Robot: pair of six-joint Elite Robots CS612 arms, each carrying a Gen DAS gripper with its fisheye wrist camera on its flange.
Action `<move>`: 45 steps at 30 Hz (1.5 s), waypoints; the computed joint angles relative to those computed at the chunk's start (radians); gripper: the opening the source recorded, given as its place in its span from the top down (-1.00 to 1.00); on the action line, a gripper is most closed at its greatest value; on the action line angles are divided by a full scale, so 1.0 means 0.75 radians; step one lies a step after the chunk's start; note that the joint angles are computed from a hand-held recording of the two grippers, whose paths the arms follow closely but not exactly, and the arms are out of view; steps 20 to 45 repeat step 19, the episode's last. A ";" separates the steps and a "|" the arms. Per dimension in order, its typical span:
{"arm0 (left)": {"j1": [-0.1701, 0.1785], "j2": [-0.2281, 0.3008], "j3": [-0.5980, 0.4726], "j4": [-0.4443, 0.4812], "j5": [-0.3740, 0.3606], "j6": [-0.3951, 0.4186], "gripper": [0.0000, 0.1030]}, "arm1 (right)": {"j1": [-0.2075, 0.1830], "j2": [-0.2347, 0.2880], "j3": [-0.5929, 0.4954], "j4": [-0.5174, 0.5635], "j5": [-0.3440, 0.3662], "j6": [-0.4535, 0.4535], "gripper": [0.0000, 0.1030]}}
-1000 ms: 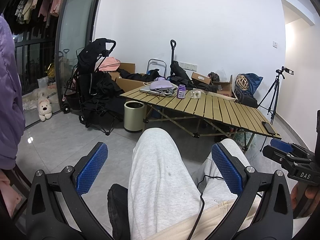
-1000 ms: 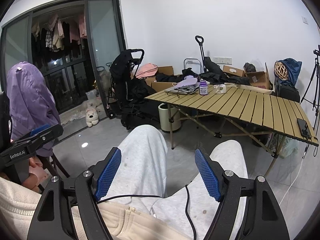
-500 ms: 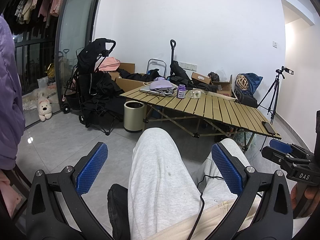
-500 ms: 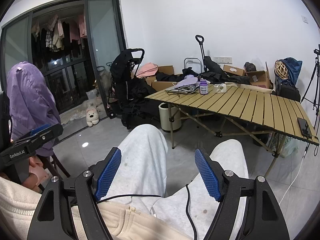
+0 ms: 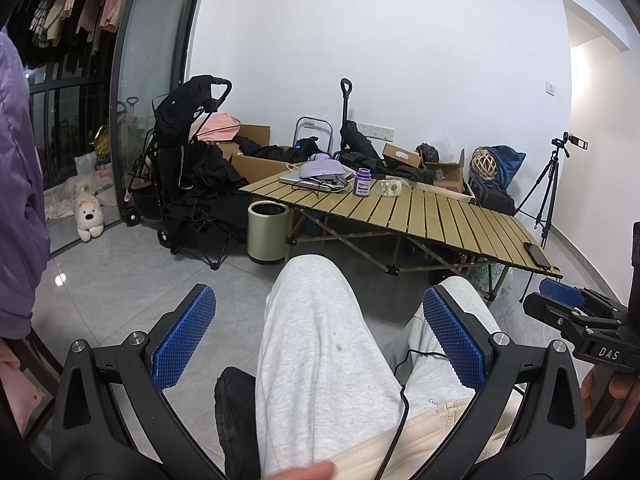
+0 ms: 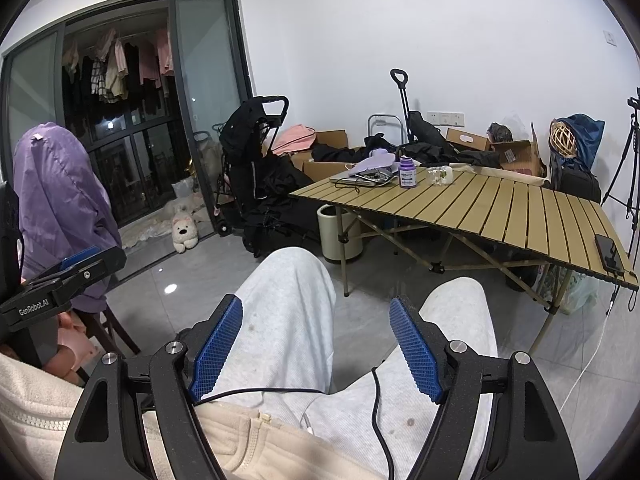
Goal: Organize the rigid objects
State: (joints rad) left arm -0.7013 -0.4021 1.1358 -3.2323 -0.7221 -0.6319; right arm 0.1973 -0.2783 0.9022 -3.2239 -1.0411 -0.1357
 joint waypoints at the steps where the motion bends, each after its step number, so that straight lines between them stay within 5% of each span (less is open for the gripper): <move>1: 0.000 0.001 -0.001 0.001 0.000 0.000 -1.00 | 0.000 0.000 0.000 0.000 0.000 0.000 -0.57; 45: 0.000 -0.004 0.010 -0.007 -0.003 -0.003 -1.00 | 0.000 -0.001 0.003 0.006 0.000 -0.002 -0.57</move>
